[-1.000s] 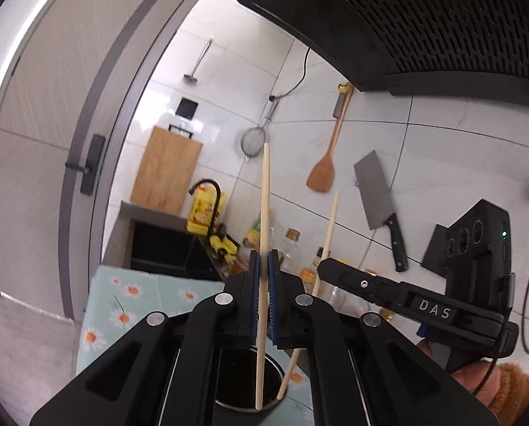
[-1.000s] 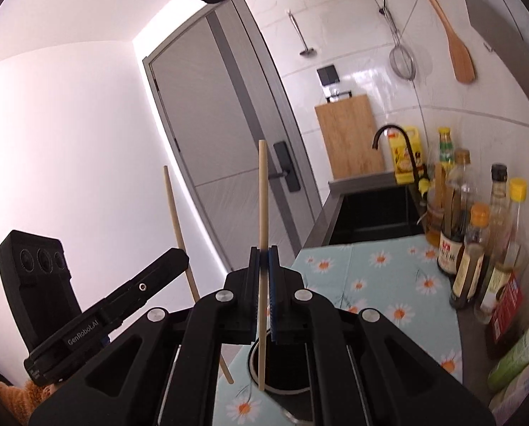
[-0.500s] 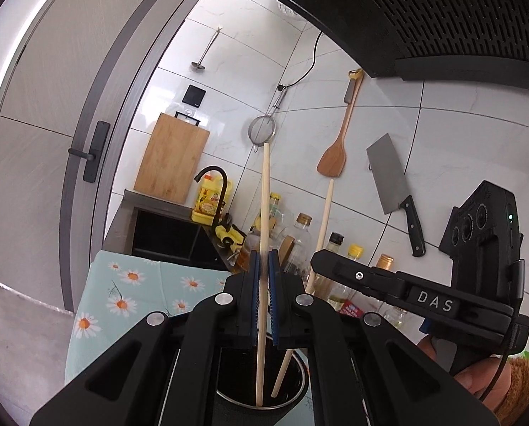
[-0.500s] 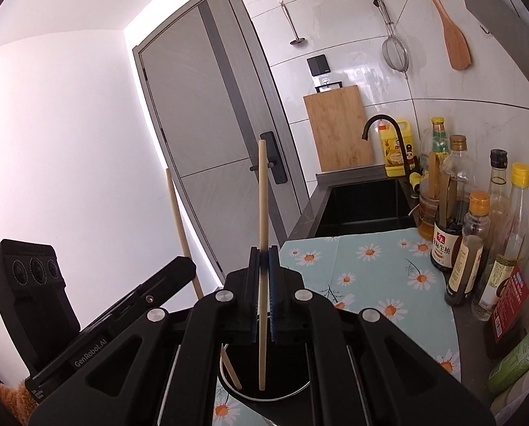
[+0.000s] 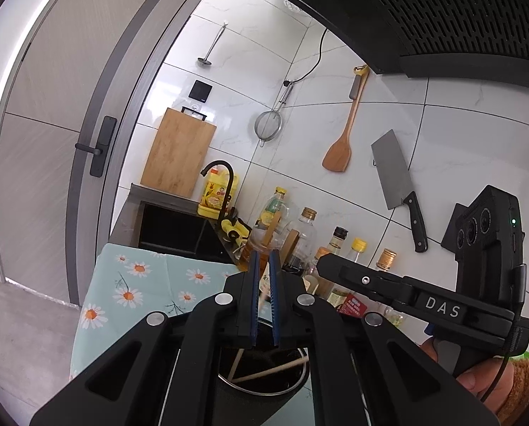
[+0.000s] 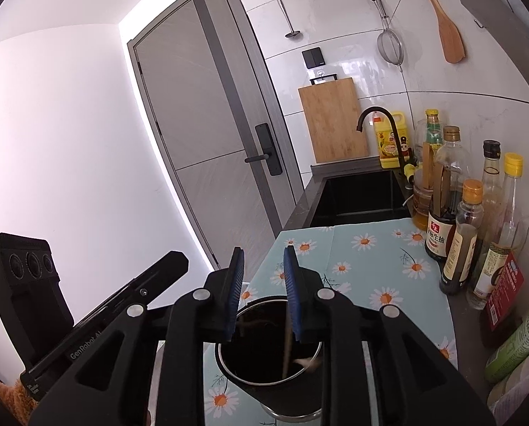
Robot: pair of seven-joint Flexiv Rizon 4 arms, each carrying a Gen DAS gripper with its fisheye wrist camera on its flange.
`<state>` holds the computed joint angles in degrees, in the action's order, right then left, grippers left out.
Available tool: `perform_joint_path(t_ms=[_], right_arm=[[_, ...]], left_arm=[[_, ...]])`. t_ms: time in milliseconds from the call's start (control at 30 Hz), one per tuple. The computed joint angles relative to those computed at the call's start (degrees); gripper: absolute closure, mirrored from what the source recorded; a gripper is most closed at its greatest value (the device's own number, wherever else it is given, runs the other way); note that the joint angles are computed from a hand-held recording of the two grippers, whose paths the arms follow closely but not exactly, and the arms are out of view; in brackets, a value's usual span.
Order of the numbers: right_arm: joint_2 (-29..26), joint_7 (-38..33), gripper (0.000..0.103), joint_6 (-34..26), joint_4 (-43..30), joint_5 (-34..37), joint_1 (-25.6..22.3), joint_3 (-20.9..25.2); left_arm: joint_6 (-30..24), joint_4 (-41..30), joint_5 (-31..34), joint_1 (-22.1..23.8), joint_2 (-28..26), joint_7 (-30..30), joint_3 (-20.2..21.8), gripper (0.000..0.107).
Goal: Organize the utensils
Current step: 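Lower the chopstick into the black holder and open the right tool, then move the right tool back down to the remaining chopsticks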
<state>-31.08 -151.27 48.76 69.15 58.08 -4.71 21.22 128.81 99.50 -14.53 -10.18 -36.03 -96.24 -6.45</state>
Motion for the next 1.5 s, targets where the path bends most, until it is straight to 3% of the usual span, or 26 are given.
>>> perform_joint_path(t_ms=[133,167,200,233,400,500,600,700,800,900,1100,1300,1400,1500], right_arm=[[1.1,0.0,0.078,-0.5,1.0,0.9,-0.9,0.1],[1.4,0.2,0.078,-0.7,1.2,0.7,-0.9,-0.2],[1.7,0.3,0.078,-1.1,1.4,0.9,-1.2,-0.3],[2.1,0.4,0.076,-1.6,1.6,1.3,-1.5,-0.3],[4.8,-0.8,0.073,-2.9,3.8,3.0,-2.7,-1.0],[7.0,-2.3,0.062,-4.5,5.7,5.2,-4.1,-1.7],[9.7,-3.2,0.059,-5.6,8.1,6.8,-4.8,-3.2],[12.0,-3.7,0.054,-7.1,10.2,7.5,-4.9,-5.0],[14.2,-3.8,0.047,-9.1,12.4,7.4,-4.9,-6.9],[16.3,-3.8,0.032,-9.0,14.9,5.9,-3.8,-8.8],[18.4,-0.9,0.007,-9.3,18.2,1.9,-2.0,-11.7],[18.6,1.9,0.005,-8.6,20.3,-4.6,0.1,-12.8],[18.2,4.3,0.005,-7.8,21.3,-7.5,0.8,-13.0],[17.2,7.7,0.005,-8.4,21.0,-9.6,0.9,-13.2]], left_arm=[[-0.1,1.0,-1.0,-0.9,0.8,0.6,0.6,0.098],[0.1,1.3,-2.2,-1.7,1.0,1.2,1.2,0.093],[0.5,1.7,-3.6,-2.9,1.4,2.2,2.1,0.078],[0.7,2.2,-4.2,-3.3,1.7,2.8,2.3,0.07],[1.9,4.8,-6.2,-4.8,3.9,4.8,2.8,0.07],[2.5,7.1,-7.7,-5.7,5.8,6.2,3.0,0.066],[2.6,9.5,-11.1,-7.8,7.9,8.7,3.8,0.051],[2.3,12.0,-14.2,-9.3,10.1,10.9,4.0,0.047],[0.6,14.5,-12.7,-8.2,12.6,9.8,2.7,0.042],[-0.1,16.3,-14.6,-10.0,14.2,11.7,3.5,0.036],[-5.4,20.9,-13.7,-10.4,18.3,11.9,2.9,0.013],[-12.8,22.0,-17.7,-14.2,19.9,13.6,5.6,0.011],[-15.2,21.2,-26.5,-21.0,19.0,19.4,10.0,0.011],[-20.6,20.9,-27.8,-21.5,19.5,19.8,10.8,0.011]])
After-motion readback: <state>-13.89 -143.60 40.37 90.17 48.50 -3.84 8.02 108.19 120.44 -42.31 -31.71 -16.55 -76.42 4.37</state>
